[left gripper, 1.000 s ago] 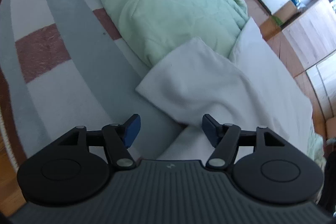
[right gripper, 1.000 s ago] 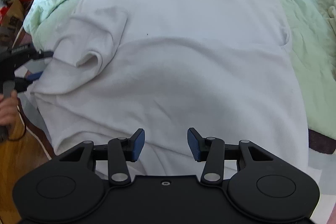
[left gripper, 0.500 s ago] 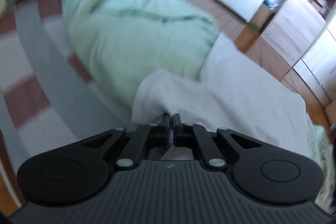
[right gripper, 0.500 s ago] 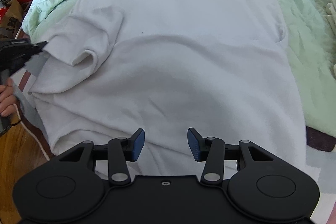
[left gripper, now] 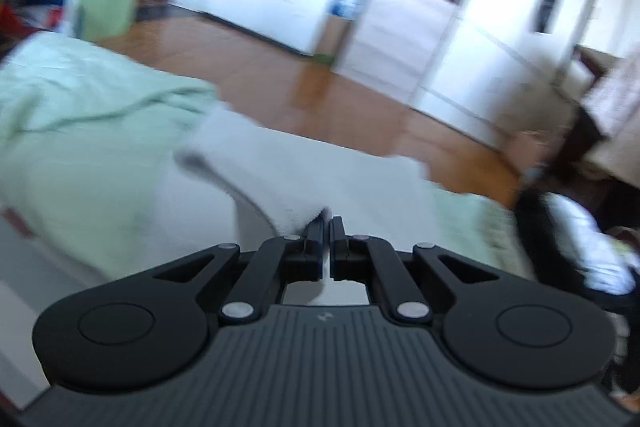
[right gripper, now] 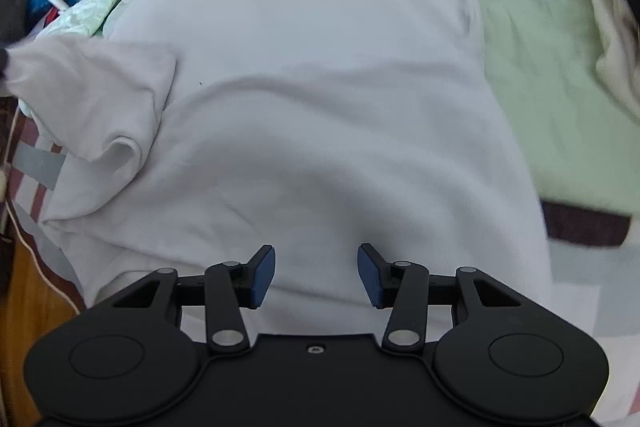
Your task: Fold clothes
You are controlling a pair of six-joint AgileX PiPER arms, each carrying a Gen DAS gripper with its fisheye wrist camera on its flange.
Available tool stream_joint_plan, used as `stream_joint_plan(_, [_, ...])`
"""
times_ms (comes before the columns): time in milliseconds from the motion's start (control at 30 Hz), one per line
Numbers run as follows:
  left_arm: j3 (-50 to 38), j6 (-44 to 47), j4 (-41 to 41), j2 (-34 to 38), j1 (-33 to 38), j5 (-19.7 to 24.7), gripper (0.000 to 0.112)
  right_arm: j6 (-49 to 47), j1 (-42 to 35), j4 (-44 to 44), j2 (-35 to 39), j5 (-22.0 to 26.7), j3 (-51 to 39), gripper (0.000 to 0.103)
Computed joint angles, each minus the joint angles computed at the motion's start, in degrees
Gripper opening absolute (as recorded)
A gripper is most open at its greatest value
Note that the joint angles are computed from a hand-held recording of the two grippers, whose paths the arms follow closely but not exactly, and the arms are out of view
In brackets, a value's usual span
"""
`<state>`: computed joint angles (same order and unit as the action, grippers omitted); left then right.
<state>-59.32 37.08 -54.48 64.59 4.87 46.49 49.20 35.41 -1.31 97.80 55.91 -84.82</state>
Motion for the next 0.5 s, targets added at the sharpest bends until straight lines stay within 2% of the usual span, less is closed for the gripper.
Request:
stream_joint_plan(67, [0.2,1.9,-4.0,0.2,-2.3,4.6,0.002,0.7,0.1,0.0,-1.0,-1.5,1.8,0.051])
stream_joint_plan(133, [0.0,5.0,-5.9,3.8,-6.3,10.3,0.007,1.0,0.3,-0.5,-2.7,-3.9,4.7,0.051])
stream_joint_plan(167, [-0.6,4.0,-4.2,6.1,-8.7,12.1,0.014,1.2,0.4,-0.7,-3.6,-5.1,6.1,0.051])
stream_joint_plan(200, [-1.1,0.7,-0.4,8.1,-11.5,12.5,0.029,1.4,0.6,-1.0,-4.5,-6.3,7.5,0.051])
stream_joint_plan(300, [0.6,-4.6,6.3,10.6,-14.1,13.8,0.031,4.2,1.9,-2.7,-8.1,-9.7,12.6,0.051])
stream_joint_plan(333, [2.2,-4.5,7.4,9.3,-13.4,13.1,0.033,5.0,2.2,-3.0,-9.0,-10.3,13.7,0.051])
stream_joint_plan(400, [4.5,-3.9,9.2,6.1,-10.9,12.1,0.046,6.5,2.7,-3.7,-10.7,-11.3,15.7,0.051])
stream_joint_plan(500, [5.7,-2.7,10.1,3.3,-4.5,11.8,0.054,7.3,2.8,-3.9,-12.8,-14.3,18.8,0.052])
